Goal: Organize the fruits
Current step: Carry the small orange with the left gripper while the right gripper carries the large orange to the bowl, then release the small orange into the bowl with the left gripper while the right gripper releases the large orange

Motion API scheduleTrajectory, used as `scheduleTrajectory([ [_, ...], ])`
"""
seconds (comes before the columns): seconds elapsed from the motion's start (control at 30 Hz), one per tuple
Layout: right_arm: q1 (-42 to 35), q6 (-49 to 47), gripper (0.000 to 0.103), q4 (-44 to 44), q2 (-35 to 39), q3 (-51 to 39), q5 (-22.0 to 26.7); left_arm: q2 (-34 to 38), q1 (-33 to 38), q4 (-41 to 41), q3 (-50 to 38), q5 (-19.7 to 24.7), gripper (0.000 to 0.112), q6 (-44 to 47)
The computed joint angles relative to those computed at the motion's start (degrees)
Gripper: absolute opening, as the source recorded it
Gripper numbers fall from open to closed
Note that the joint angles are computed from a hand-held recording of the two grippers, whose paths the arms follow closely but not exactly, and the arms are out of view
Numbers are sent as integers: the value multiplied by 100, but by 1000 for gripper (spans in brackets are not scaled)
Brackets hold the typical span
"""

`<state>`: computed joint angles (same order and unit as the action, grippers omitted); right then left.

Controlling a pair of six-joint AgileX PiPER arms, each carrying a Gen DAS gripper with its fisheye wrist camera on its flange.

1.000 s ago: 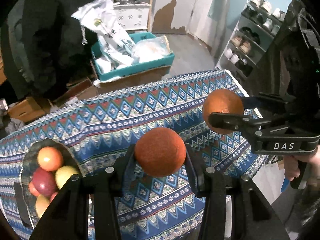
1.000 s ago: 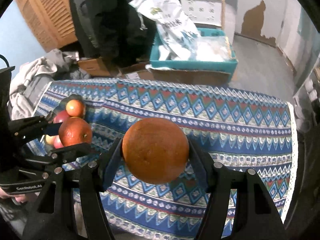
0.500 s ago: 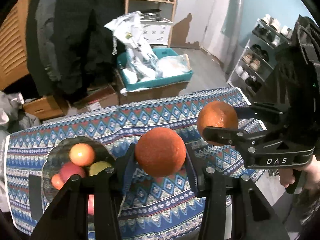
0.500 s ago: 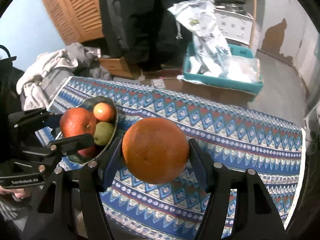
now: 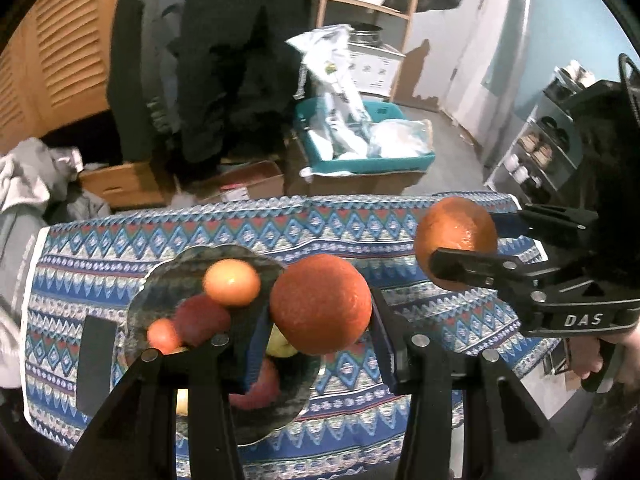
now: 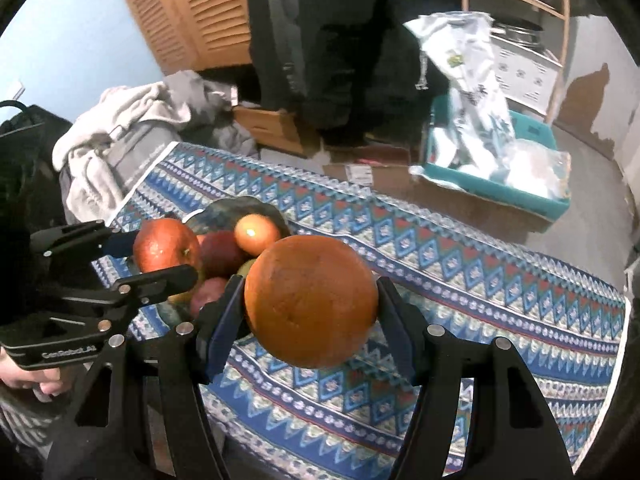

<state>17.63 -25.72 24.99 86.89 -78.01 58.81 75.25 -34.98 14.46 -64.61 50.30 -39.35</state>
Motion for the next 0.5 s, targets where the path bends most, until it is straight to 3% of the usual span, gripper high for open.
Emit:
scheduleTrajectory([
  [0.5,1341,817,66,-356,1103,-741,-168,-475,1933,-1085,1227,-453,47,1375],
])
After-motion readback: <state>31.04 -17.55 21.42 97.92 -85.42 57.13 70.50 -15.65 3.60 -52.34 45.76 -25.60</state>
